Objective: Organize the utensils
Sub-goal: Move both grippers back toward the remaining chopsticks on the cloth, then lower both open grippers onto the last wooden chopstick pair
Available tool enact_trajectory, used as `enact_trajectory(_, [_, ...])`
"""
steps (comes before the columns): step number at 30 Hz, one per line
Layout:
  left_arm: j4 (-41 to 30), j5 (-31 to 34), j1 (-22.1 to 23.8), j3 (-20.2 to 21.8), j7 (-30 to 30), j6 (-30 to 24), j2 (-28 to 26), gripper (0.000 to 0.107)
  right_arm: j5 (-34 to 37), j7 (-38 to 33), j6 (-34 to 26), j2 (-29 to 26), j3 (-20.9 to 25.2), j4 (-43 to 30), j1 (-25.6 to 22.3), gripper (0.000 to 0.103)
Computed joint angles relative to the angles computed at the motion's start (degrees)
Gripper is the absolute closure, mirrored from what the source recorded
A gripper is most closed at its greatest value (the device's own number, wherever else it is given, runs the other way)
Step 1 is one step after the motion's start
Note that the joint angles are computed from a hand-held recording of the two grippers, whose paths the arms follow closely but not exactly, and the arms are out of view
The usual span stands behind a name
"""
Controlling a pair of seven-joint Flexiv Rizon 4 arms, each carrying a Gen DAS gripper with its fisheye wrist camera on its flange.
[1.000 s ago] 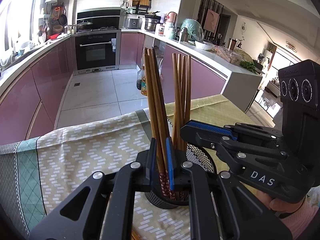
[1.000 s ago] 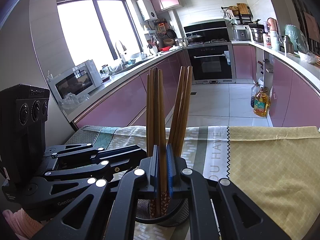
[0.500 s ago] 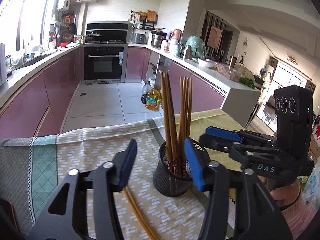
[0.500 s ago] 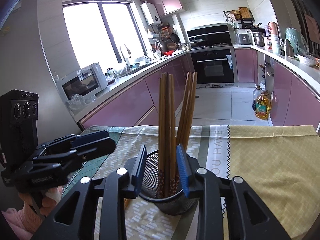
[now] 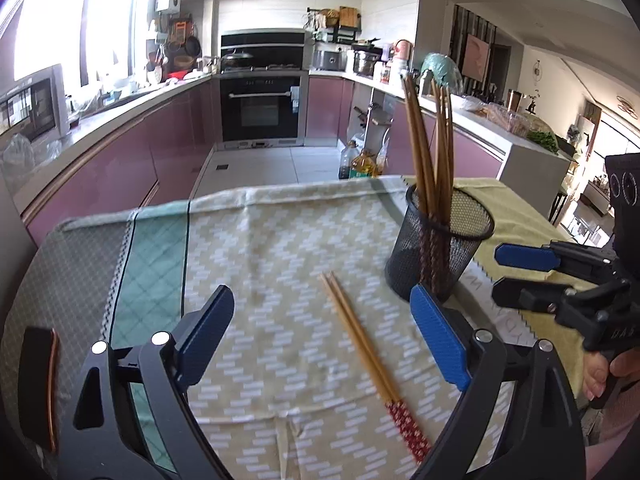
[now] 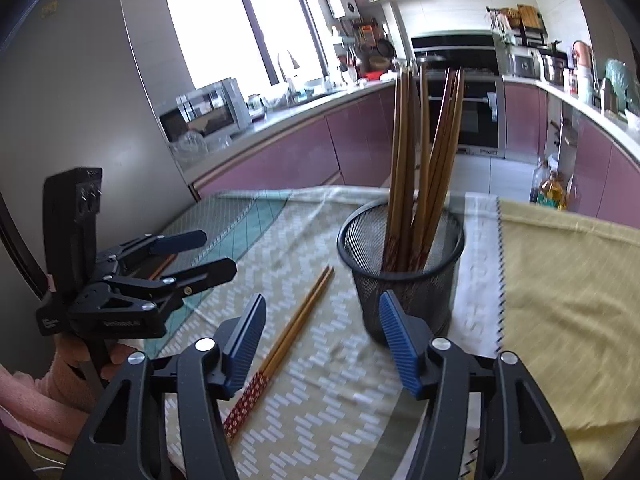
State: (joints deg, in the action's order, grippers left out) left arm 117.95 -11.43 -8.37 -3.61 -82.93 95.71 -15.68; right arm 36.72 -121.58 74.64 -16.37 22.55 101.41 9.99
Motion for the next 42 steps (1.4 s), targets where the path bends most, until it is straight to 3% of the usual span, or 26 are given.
enact_trajectory(3, [1.9,-0.22,0.22,-0.04,-0.69,0.58,0.48,0.017,-1.86,2.73,-0.6,-1.43,-0.72,0.63,1.55,0.045])
enact_trajectory(8, [0.76,4.38,-9.31,11.51,-5.84,-0.33,-0.47,0.016,-5.16,6.53,-0.18,-2.69,-0.71,1.61,3.03,0.045])
enact_trajectory(12, [1.32,5.79,-8.72,11.83,-7.56,-0.94,-0.03,0.016,-9.13,9.57,0.92,-2.88,-0.77,3.04,4.31,0.045])
enact_trajectory(18, [2.48,7.01,-7.24,11.44,-9.28,-1.35,0.64,0.016,-16.07,14.36,2.63,-3.37,-1.52,5.14,6.64,0.045])
enact_trajectory(26, [3.91,5.86,-2.42,6.33,-7.95,-1.24,1.2,0.016,-26.97,22.98,4.87,-3.74,-3.91,8.08,9.12,0.051])
enact_trajectory(29, [4.45,4.6,-0.26,3.74,-6.29,-0.88,1.23,0.016,-27.93,24.11,4.3,-4.13,-2.99,7.99,7.7,0.057])
enact_trajectory(42, [4.36,1.78,1.2,0.33,-2.49,-1.59,0.16,0.017,-29.73,26.46,2.36,-4.44,-1.93,7.28,5.9,0.058])
